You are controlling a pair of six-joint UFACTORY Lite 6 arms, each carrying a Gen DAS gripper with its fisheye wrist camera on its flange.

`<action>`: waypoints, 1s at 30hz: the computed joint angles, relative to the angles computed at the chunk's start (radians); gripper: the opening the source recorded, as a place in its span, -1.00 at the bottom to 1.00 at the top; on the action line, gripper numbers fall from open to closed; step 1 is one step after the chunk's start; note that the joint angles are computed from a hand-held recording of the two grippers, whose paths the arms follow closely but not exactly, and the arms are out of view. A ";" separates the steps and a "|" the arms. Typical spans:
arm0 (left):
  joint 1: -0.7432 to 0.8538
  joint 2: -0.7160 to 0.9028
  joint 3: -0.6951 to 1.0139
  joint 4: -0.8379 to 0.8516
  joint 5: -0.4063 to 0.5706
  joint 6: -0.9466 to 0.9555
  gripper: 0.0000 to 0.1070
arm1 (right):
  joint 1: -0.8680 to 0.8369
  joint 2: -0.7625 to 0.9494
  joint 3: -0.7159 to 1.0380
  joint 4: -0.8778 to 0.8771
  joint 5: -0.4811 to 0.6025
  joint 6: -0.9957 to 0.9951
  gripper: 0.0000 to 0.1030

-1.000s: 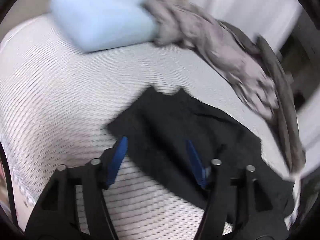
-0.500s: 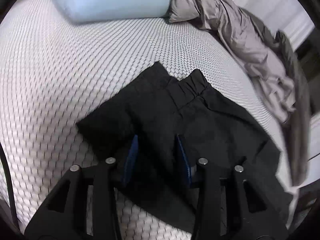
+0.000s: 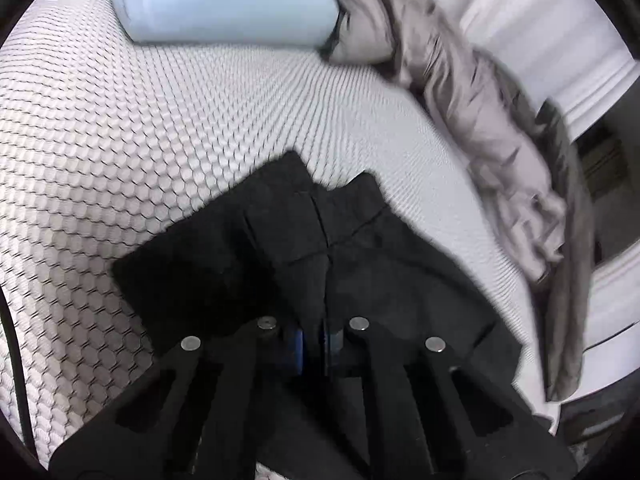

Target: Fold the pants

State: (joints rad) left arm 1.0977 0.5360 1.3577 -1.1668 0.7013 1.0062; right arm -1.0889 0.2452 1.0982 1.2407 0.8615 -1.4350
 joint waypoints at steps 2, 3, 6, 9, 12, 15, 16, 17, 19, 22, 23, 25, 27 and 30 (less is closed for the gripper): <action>0.066 -0.152 -0.145 -0.090 -0.023 0.122 -0.95 | -0.002 0.016 0.009 -0.009 -0.008 0.011 0.90; 0.086 -0.199 -0.185 -0.117 -0.046 0.161 -0.94 | -0.001 0.021 0.013 -0.010 -0.015 0.015 0.90; 0.138 -0.241 -0.237 -0.017 -0.115 0.129 -0.69 | -0.002 0.029 0.017 -0.014 -0.039 0.028 0.90; 0.180 -0.145 -0.156 0.144 -0.045 -0.017 -0.54 | 0.014 0.047 0.025 -0.046 -0.062 0.064 0.90; 0.237 -0.162 -0.166 0.116 0.015 0.034 -0.35 | 0.015 0.079 0.040 -0.067 -0.032 0.090 0.90; 0.247 -0.177 -0.173 0.110 0.041 0.032 -0.35 | -0.004 0.119 0.065 -0.071 0.018 0.127 0.90; 0.241 -0.171 -0.169 0.112 0.051 0.025 -0.35 | -0.014 0.154 0.091 -0.068 0.047 0.144 0.90; 0.232 -0.169 -0.167 0.112 0.050 0.016 -0.35 | -0.019 0.197 0.124 -0.069 0.063 0.173 0.90; 0.216 -0.178 -0.185 0.103 0.024 0.026 -0.35 | -0.025 0.290 0.193 -0.052 0.090 0.238 0.83; 0.190 -0.167 -0.192 0.077 -0.007 0.046 -0.35 | -0.013 0.376 0.251 0.021 0.062 0.266 0.31; 0.190 -0.174 -0.198 0.079 -0.008 0.047 -0.35 | 0.000 0.383 0.259 0.034 0.048 0.255 0.13; 0.157 -0.144 -0.173 0.067 -0.034 0.037 -0.35 | 0.028 0.393 0.280 0.022 0.068 0.230 -0.68; 0.132 -0.120 -0.148 0.057 -0.050 0.028 -0.35 | 0.025 0.304 0.195 0.051 0.045 0.169 -0.80; 0.127 -0.130 -0.155 0.049 -0.049 0.046 -0.35 | -0.054 0.166 0.091 0.036 0.118 0.133 -0.82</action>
